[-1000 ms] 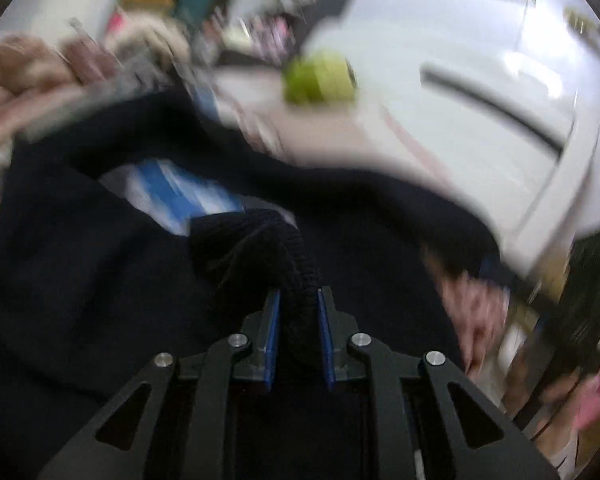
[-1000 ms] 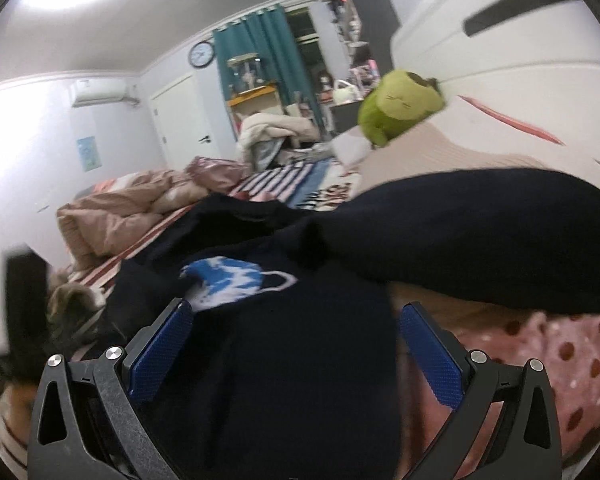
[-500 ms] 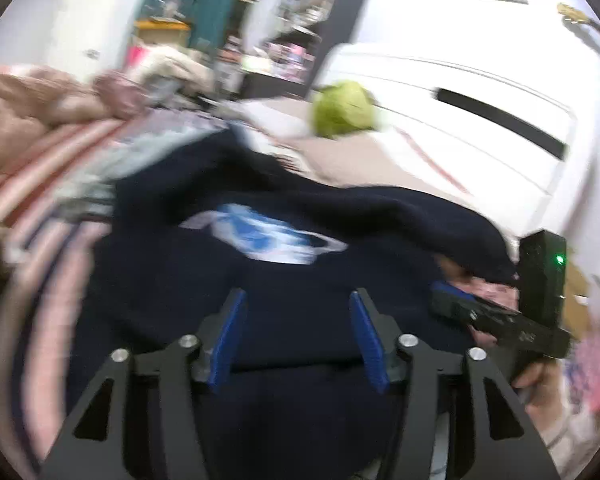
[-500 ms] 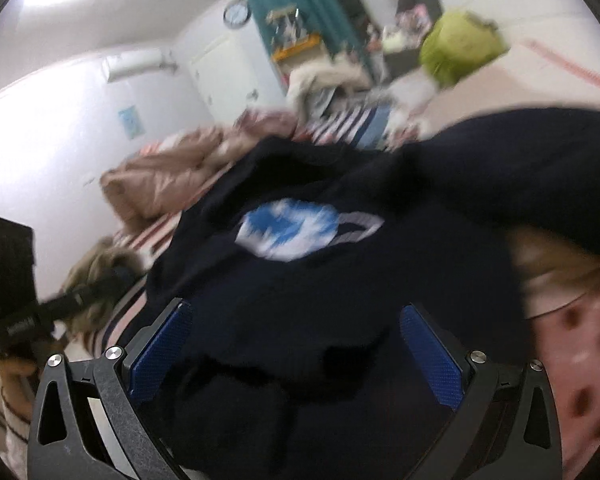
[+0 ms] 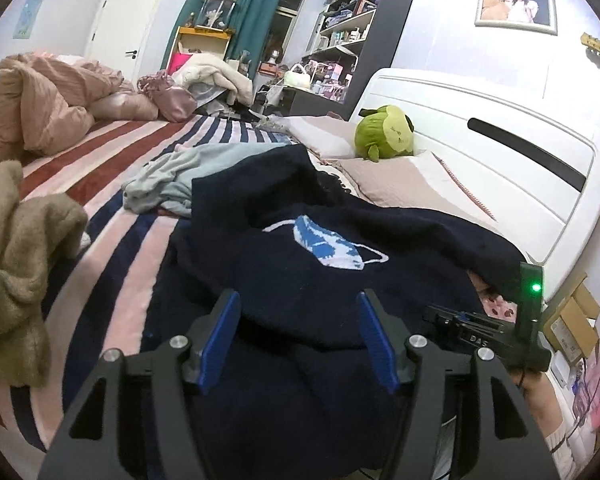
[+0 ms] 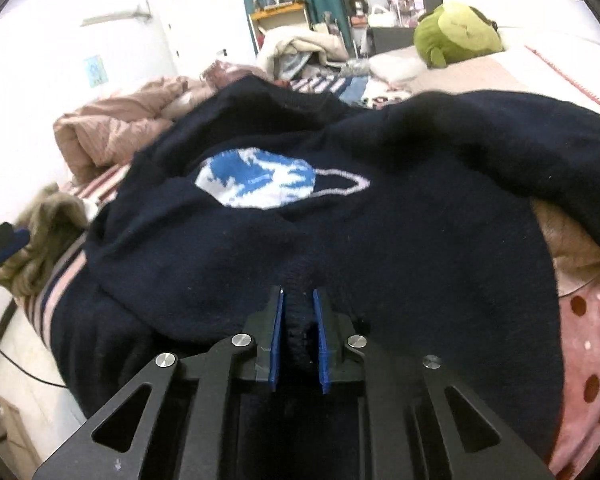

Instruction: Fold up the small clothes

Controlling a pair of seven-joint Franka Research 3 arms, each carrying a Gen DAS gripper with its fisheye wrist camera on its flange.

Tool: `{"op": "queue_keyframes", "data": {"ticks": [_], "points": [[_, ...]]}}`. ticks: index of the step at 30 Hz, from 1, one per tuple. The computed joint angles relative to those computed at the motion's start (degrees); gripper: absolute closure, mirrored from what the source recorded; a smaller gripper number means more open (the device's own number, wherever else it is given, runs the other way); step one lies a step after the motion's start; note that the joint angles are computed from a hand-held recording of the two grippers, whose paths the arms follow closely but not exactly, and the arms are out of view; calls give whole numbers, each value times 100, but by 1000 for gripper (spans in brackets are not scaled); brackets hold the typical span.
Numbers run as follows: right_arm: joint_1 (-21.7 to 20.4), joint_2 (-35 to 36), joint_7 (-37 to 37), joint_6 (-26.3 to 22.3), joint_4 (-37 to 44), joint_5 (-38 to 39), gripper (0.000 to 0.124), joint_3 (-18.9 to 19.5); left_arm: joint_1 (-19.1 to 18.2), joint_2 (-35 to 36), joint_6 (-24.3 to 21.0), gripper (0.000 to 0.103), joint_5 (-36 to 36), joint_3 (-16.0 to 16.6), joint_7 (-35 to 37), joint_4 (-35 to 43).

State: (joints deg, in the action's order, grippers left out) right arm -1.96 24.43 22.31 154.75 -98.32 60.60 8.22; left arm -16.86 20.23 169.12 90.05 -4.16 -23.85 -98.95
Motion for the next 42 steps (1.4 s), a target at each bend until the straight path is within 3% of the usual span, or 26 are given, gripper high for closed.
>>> {"op": "queue_keyframes", "data": {"ticks": [5,10,14,20,26,29,31,34,42], "points": [[-358,-301,-1164,-52,-167,1291,117,220,-114,220,-308,46,-744,-25,751,331],[-376,-576,-1908,-249,-305,2119,117,-51,-413,218,-513,45,-754,102,569,435],[-335,-562,-1595,-563,-312,1972,117,-359,-523,342,-785,44,-1267,22,1033,543],[-292,-291,-561,-913,-320,751,112,-519,-648,674,-921,43,-2210,37,1821,780],[-768,-573,-997,-1324,-514,1646,105,-506,-889,823,-922,43,-2545,272,2167,1006],[-943,-716,-1260,-1252,-508,2392,88,-638,-989,804,-981,43,-2528,369,2170,1040],[-973,-764,-1473,-964,-483,2865,67,-731,-1037,778,-1035,41,-2471,405,2120,1036],[-973,-664,-1576,-559,-330,3352,54,-840,-1082,707,-1069,39,-2281,456,1897,955],[-1137,223,-34,-110,550,2808,46,-782,-941,717,-1259,38,-2394,322,1893,931]]}}
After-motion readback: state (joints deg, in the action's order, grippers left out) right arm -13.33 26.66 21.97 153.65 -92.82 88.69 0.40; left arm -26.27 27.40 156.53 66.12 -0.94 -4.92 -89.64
